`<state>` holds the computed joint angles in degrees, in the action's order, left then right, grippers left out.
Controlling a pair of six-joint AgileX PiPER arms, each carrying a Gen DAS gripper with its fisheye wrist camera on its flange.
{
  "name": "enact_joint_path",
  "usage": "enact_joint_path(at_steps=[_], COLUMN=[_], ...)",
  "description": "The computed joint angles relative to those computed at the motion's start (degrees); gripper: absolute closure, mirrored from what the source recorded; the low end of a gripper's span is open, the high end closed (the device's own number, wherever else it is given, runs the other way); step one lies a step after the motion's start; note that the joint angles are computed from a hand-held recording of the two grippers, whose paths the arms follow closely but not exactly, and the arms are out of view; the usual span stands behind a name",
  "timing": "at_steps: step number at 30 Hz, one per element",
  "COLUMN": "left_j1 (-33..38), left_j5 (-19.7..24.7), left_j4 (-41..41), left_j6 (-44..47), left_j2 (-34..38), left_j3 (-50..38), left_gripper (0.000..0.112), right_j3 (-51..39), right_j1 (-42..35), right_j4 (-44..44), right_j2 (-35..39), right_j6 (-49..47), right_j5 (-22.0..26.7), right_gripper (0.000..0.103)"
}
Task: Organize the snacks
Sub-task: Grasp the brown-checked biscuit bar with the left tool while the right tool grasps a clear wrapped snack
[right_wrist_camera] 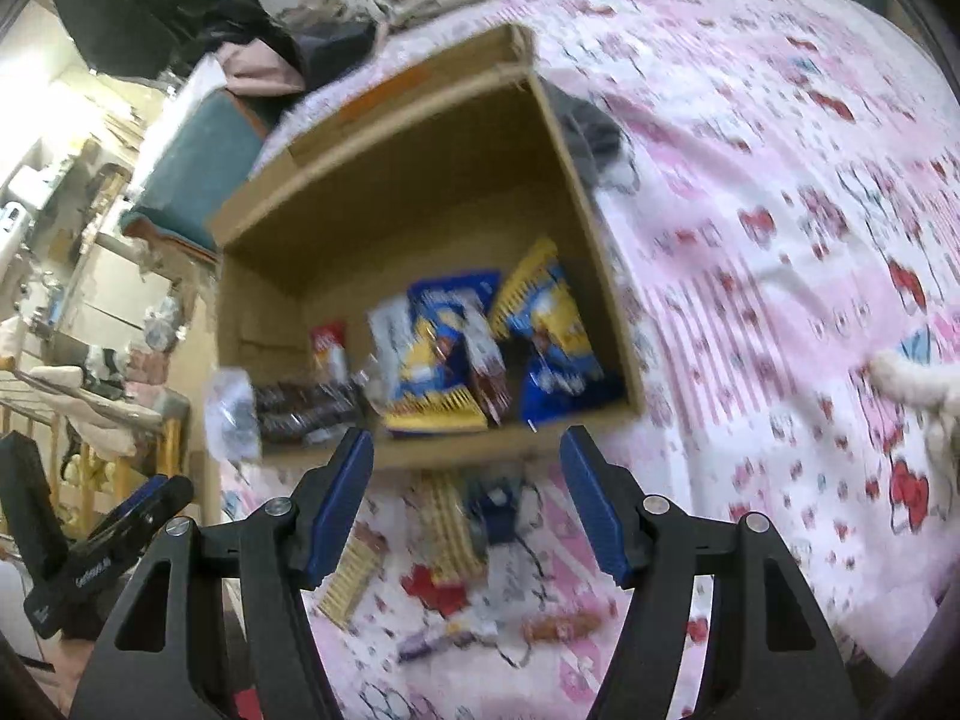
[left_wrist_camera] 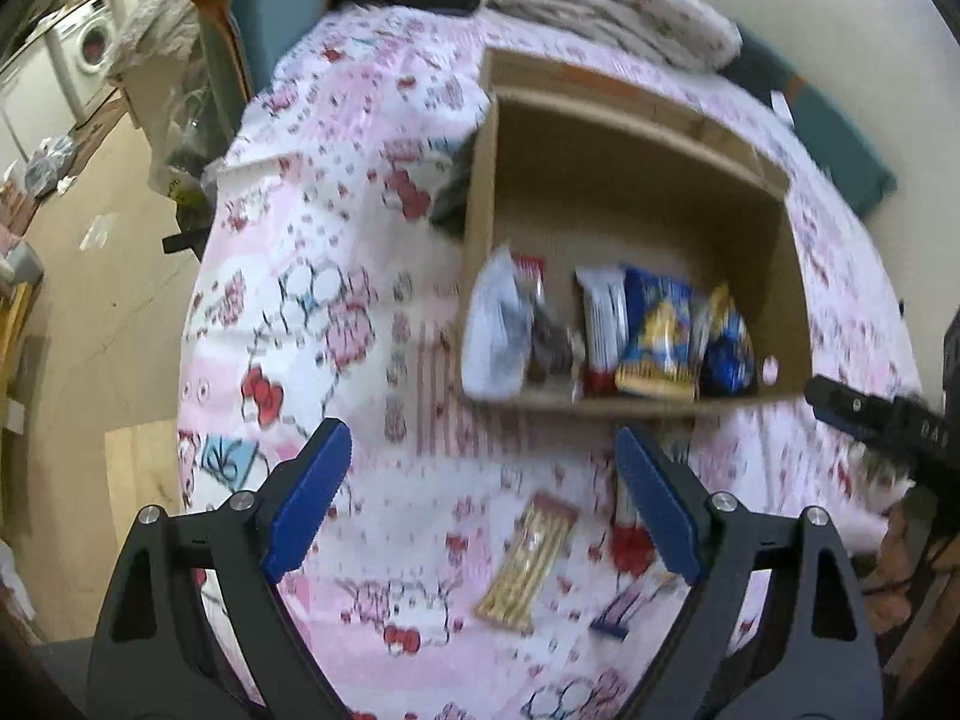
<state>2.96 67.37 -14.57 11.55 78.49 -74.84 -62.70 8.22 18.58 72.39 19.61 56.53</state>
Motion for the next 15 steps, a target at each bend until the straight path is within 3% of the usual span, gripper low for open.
enact_joint_path(at_steps=[4,11,12,13,15], left_j1=[-0.69,-6.69,-7.76,-8.4,-9.24], left_j5=[0.78,0.03,0.37,0.7,1.28], left_j4=[-0.19,5.23,6.08,6.23,5.7], left_j6=[0.14,-2.43,-2.69,-2.62,-2.15], left_j2=[-1.09,1.38,2.09,2.75,3.7], left_j3=[4.15,10.22,11.02,11.82,12.79], left_gripper=[0.041,0.045,0.048,0.058,0.062], right_j3=[5.31,16.67,18.09,18.86,19.59], right_j1=[-0.74,-1.75,-2.3,-2.63,-3.63], right_j4=[3.52,7.55,8.34,8.73,10.29], right_j2=[-1.73,-1.87,-1.93,-1.98,-1.56], right_j6=[-0.66,-1.0,-1.28,-1.18,-2.81], right_j5=[1.68,5.08,5.02,4.95,4.55], right_gripper=[0.035,0.035,0.035,0.035,0.042])
